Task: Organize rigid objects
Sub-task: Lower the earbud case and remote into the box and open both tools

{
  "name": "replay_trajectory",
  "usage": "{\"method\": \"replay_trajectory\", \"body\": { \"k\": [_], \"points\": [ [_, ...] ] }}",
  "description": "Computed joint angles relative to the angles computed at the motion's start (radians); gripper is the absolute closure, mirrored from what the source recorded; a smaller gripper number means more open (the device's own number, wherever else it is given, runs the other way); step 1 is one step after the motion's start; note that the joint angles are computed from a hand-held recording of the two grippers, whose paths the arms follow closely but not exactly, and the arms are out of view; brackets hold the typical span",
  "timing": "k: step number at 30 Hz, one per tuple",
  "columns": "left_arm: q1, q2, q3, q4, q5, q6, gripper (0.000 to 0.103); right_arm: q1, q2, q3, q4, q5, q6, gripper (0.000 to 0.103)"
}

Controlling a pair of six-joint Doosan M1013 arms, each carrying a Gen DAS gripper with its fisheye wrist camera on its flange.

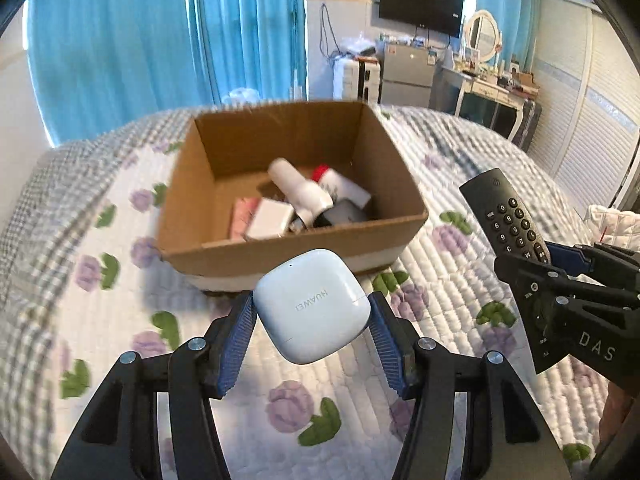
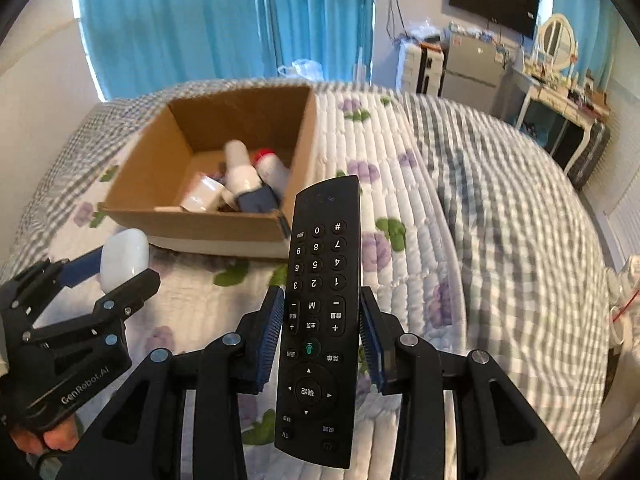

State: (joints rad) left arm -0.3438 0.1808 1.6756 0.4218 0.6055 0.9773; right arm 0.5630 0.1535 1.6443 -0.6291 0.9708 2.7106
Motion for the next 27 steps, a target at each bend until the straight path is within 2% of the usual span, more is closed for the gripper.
{"method": "replay_trajectory", "body": {
  "k": [8, 14, 18, 27],
  "points": [
    [0.013, -0.049, -0.008, 0.050, -0.003, -0.024, 0.045, 0.040, -0.003, -0.081, -0.073, 0.033, -0.035, 0.066],
    [0.046, -0.034, -0.059, 0.030, 0.011, 0.018, 0.045, 0.017, 0.026, -0.158, -0.073, 0.001, -0.111, 0.066],
    [0.065, 0.013, -0.121, 0.071, 0.025, 0.011, 0.045, -0.010, 0.058, -0.201, -0.057, -0.030, -0.160, 0.066],
    [0.104, 0.163, -0.250, 0.014, 0.051, 0.109, 0.045, -0.097, 0.148, -0.273, 0.028, -0.113, -0.280, 0.066]
  ]
}}
